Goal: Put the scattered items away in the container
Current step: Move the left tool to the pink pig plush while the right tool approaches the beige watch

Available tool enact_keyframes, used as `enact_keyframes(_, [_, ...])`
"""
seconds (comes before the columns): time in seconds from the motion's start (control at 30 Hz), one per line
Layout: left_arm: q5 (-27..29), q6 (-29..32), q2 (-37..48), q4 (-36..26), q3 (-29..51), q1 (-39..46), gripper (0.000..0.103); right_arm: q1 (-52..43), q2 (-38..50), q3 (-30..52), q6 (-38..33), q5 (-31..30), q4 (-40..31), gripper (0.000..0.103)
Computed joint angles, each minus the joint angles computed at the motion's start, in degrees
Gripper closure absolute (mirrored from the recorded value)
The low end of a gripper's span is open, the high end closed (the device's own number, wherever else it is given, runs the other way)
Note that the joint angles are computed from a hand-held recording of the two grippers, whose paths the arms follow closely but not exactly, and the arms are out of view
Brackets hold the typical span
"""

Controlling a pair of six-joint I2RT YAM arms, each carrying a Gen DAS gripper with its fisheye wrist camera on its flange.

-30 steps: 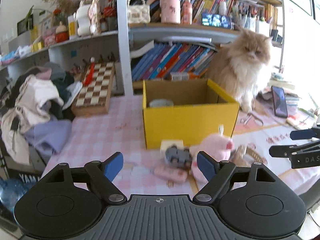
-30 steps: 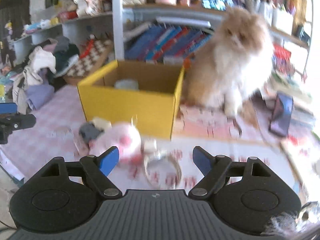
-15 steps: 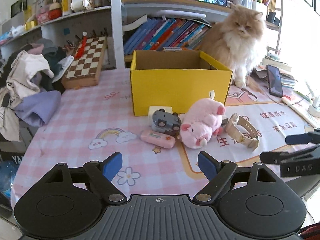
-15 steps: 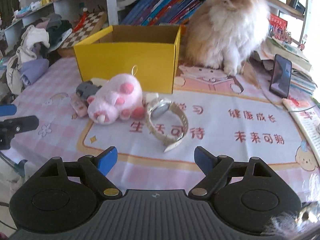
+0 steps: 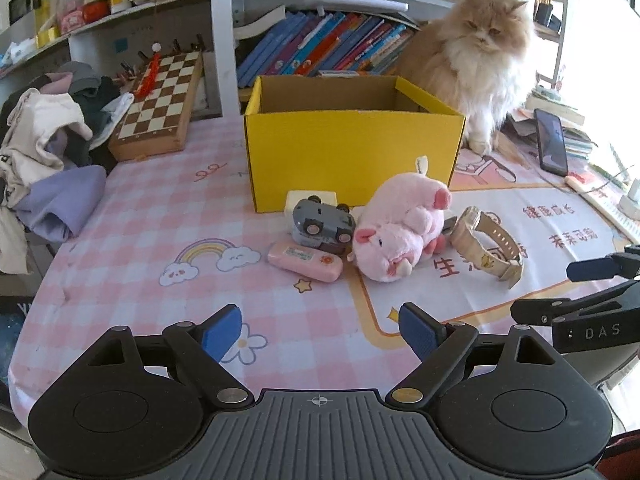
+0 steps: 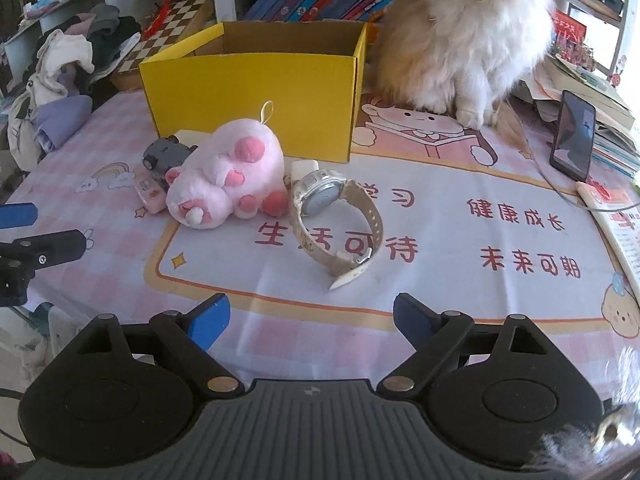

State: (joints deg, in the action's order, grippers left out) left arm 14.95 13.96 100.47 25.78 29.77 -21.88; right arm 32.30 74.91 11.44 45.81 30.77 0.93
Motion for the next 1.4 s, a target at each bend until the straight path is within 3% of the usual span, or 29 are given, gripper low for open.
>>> enact_keyframes(0.6, [-1.4,-2.6,7.2,-1.5,7.6,-2.8,0.015,-17.1,7.0,1.4,-15.4,-11.0,10.9,0.014])
enact_keyframes(1.0, [-1.7,-0.4,11.6,-2.3,12.1,-6.2,0.017,-24.5,12.8,4.2,-22.9,-16.4,14.7,0.015])
enact_keyframes(1.3, [-3.6,4.5,13.8,-0.2,13.2,-9.8,0.038,-28.5,17.2,6.4,-27.4,-20.1,17.4,0.017])
enact_keyframes(1.4, [-4.5,5.5,14.7,0.1,14.0,-10.8,0.040,-29.7,18.5,7.2,-28.9,-21.3,17.9,0.017])
